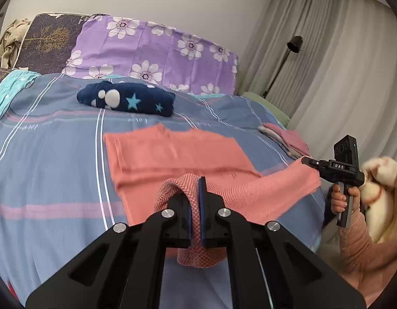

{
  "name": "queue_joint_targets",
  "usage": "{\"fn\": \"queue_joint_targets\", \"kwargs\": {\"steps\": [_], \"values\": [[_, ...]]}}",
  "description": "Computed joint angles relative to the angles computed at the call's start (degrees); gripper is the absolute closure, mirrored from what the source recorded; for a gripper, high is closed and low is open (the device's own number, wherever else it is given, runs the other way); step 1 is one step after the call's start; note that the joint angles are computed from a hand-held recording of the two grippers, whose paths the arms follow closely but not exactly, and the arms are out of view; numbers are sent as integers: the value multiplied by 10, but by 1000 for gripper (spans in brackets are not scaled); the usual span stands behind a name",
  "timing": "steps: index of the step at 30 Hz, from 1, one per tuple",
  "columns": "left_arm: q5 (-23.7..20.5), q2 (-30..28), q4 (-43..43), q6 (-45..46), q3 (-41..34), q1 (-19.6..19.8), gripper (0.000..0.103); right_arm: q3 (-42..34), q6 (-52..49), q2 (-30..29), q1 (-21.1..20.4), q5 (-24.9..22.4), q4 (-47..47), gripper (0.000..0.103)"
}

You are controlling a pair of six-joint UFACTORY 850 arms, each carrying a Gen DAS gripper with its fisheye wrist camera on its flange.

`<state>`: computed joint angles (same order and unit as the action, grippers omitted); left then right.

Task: Fold small clothes

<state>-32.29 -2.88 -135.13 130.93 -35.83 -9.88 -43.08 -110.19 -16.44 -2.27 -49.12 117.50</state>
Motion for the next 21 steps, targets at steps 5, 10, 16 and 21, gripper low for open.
{"fn": "queue_joint_targets", "kwargs": {"steps": [5, 10, 16, 21], "values": [[55, -105, -2, -10, -135, 3, 99, -125, 47, -84, 21, 58, 8, 98], [143, -239, 14, -52, -272, -2, 98, -255, 113, -200, 46, 149, -35, 98], [173, -336, 169, -219, -343, 8, 93, -319, 205, -282, 39, 148, -110, 92], [142, -316, 165, -219, -317, 17, 76, -273, 186, -244, 25, 125, -121, 75]]}}
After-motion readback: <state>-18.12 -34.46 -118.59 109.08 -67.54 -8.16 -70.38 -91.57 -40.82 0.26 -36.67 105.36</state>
